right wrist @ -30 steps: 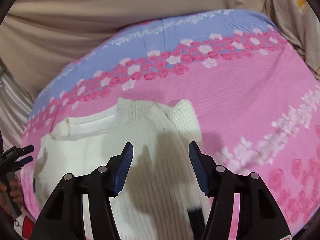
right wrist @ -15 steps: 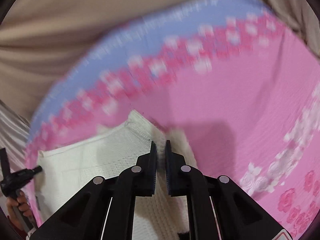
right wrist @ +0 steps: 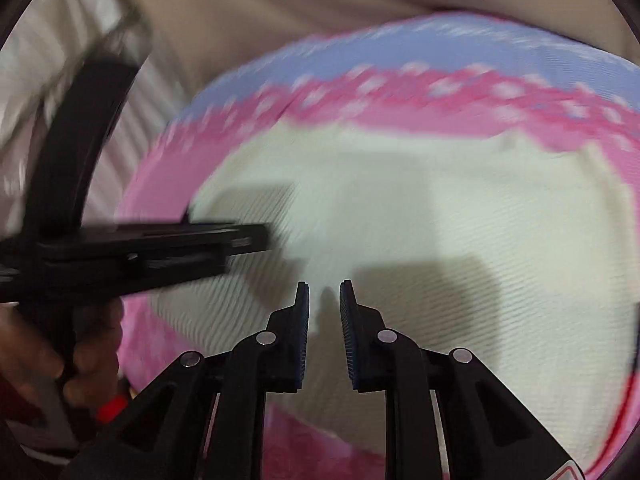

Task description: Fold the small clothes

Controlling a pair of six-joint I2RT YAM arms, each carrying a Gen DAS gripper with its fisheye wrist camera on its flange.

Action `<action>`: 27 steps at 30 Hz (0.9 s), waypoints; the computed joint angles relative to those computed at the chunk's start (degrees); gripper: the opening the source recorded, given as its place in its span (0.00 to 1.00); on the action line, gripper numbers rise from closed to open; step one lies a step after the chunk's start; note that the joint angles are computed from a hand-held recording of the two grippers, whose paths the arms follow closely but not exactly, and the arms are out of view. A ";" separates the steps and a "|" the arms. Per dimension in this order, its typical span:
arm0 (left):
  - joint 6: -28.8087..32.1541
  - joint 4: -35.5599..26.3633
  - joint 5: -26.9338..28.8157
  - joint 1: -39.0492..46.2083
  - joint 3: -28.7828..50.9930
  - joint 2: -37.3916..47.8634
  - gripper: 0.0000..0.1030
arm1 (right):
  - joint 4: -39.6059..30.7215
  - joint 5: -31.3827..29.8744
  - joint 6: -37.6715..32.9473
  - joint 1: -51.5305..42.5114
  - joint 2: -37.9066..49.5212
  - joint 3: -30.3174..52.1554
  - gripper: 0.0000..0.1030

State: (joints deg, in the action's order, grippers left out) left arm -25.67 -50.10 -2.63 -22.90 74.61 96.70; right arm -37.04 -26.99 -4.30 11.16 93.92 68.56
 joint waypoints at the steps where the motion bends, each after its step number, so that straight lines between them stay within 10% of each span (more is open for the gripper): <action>1: -0.80 0.11 -0.84 -0.18 -1.70 -0.21 0.33 | -0.78 0.24 -0.64 0.90 1.52 0.04 0.10; 13: -2.12 2.45 4.63 13.06 -16.28 -14.57 0.26 | -5.39 0.38 -2.24 -33.25 0.46 -2.83 0.00; 18: -0.22 3.98 2.71 15.11 -4.70 -6.62 0.51 | 1.02 5.59 5.35 -26.89 2.38 4.13 0.51; 23: 2.06 5.24 2.70 18.04 5.41 6.69 0.46 | 0.08 9.93 11.31 -21.80 16.79 20.54 0.51; 24: 2.66 4.28 3.11 18.23 7.72 9.69 0.22 | -1.89 9.99 10.83 -22.05 18.45 22.49 0.39; 26: 2.46 3.91 3.72 19.09 8.37 9.46 0.12 | -5.49 8.61 10.07 -21.46 21.15 26.46 0.07; 27: 2.45 4.41 4.34 19.60 8.05 8.34 0.08 | -3.22 7.19 10.38 -21.97 19.03 24.91 0.07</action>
